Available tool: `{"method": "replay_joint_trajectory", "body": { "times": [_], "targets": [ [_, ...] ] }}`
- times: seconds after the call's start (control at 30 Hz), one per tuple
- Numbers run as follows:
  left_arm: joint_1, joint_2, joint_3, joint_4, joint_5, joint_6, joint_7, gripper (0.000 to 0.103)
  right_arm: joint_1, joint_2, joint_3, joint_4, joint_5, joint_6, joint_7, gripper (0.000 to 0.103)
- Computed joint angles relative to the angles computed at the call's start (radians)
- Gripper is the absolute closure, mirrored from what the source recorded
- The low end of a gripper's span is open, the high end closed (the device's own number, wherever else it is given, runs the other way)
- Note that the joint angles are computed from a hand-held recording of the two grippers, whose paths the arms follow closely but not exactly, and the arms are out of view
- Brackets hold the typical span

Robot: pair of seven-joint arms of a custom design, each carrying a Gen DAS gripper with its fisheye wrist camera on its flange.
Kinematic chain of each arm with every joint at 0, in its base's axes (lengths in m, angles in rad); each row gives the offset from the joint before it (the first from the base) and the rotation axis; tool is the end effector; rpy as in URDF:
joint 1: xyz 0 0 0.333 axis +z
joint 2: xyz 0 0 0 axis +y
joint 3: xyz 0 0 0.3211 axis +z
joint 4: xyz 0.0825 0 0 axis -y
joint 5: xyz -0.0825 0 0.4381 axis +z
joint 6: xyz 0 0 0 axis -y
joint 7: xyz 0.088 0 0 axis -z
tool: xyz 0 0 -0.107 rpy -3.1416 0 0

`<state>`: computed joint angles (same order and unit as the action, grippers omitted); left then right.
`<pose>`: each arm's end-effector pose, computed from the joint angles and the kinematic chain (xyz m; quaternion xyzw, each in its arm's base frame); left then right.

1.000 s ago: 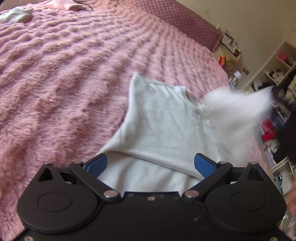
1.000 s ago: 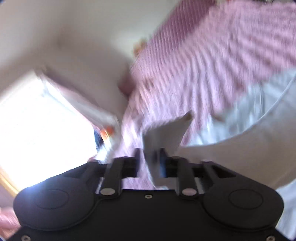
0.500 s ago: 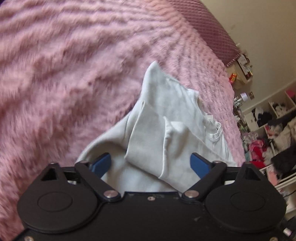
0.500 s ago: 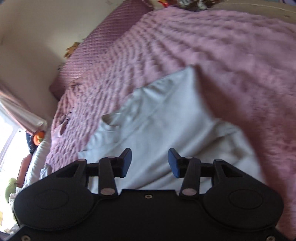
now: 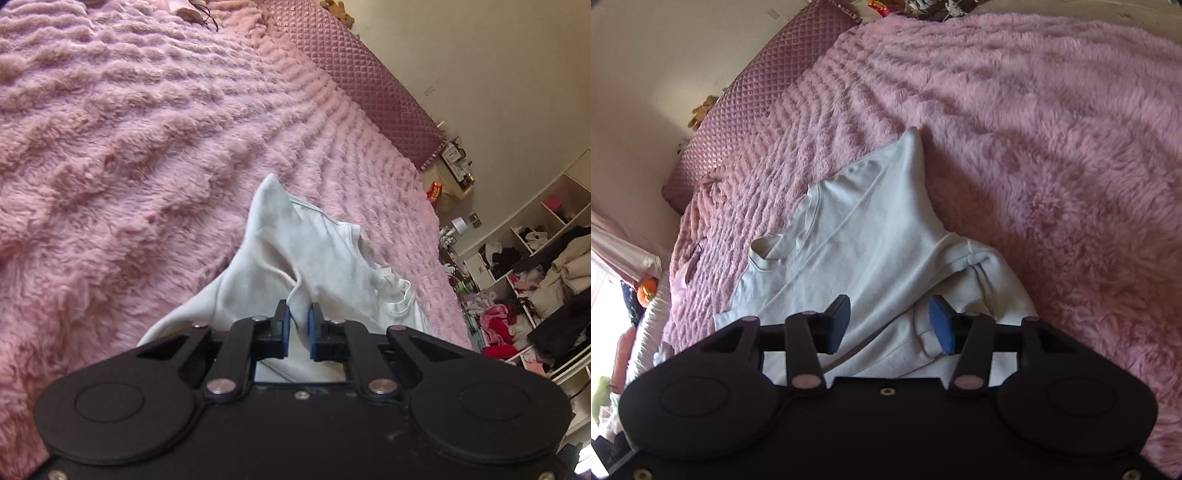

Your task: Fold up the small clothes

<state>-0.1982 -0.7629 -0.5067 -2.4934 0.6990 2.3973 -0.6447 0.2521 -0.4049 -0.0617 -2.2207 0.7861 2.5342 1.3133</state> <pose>0.3226 -0.3037 0.5650 -0.8407 0.1896 -0.4554 0.2233 0.5232 0.0887 0.6079 -0.6124 0.6445 -0.0115 0.4576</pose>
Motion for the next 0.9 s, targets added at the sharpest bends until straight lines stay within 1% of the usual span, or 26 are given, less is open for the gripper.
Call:
{"method": "replay_joint_trajectory", "body": {
  "times": [0.1,0.17,0.27,0.3,0.37,0.4,0.43,0.47,0.5,0.57,0.6,0.63,0.7,0.73,0.8,0.83,0.87,0.9],
  "targets": [
    [-0.045,0.031,0.042,-0.017,-0.070,-0.003,0.041,0.096,-0.003,0.012,-0.003,0.003,0.022,0.014,0.034,0.054],
    [-0.043,0.033,0.034,-0.032,-0.079,0.009,0.018,0.096,-0.010,0.026,-0.002,0.005,0.039,0.029,0.083,0.054],
    [-0.034,0.028,0.018,-0.042,-0.073,0.020,-0.016,0.096,-0.008,0.060,-0.015,0.021,0.092,0.027,0.132,0.054],
    [-0.035,0.030,0.020,-0.043,-0.072,0.024,-0.017,0.096,-0.005,0.072,-0.022,0.028,0.119,0.020,0.136,0.055],
    [-0.038,0.034,0.026,-0.039,-0.071,0.020,0.000,0.095,-0.001,0.087,-0.028,0.033,0.187,0.034,0.143,0.056],
    [-0.040,0.035,0.030,-0.039,-0.070,0.025,0.007,0.096,0.001,0.090,-0.027,0.033,0.217,0.051,0.140,0.063],
    [-0.039,0.038,0.031,-0.036,-0.068,0.028,0.012,0.096,0.000,0.091,-0.023,0.032,0.233,0.070,0.141,0.076],
    [-0.038,0.040,0.031,-0.032,-0.067,0.029,0.016,0.096,-0.009,0.092,-0.014,0.032,0.217,0.079,0.161,0.086],
    [-0.033,0.036,0.028,-0.031,-0.061,0.038,0.010,0.096,-0.017,0.088,-0.005,0.029,0.198,0.090,0.185,0.094],
    [-0.023,0.023,0.022,-0.035,-0.044,0.069,-0.005,0.095,0.003,0.059,-0.026,0.004,0.280,0.124,0.128,0.095],
    [-0.022,0.029,0.025,-0.030,-0.047,0.070,0.003,0.095,0.004,0.045,-0.027,-0.008,0.287,0.136,0.116,0.095],
    [-0.029,0.041,0.029,-0.024,-0.059,0.056,0.022,0.095,0.000,0.035,-0.023,-0.022,0.275,0.145,0.119,0.096],
    [-0.058,0.073,0.054,-0.022,-0.101,0.034,0.076,0.094,-0.025,0.035,-0.004,-0.042,0.199,0.154,0.177,0.096],
    [-0.058,0.072,0.055,-0.037,-0.103,0.051,0.068,0.094,-0.021,0.042,-0.014,-0.046,0.207,0.150,0.186,0.097],
    [-0.056,0.053,0.049,-0.058,-0.101,0.069,0.053,0.091,-0.008,0.059,-0.052,-0.047,0.280,0.101,0.202,0.100],
    [-0.062,0.040,0.054,-0.067,-0.109,0.074,0.053,0.091,-0.010,0.057,-0.061,-0.051,0.312,0.084,0.212,0.100],
    [-0.073,0.027,0.061,-0.073,-0.124,0.071,0.063,0.091,-0.015,0.053,-0.065,-0.049,0.319,0.063,0.212,0.100],
    [-0.088,0.014,0.072,-0.078,-0.143,0.061,0.080,0.091,-0.026,0.044,-0.062,-0.049,0.296,0.043,0.211,0.099]
  ]
}}
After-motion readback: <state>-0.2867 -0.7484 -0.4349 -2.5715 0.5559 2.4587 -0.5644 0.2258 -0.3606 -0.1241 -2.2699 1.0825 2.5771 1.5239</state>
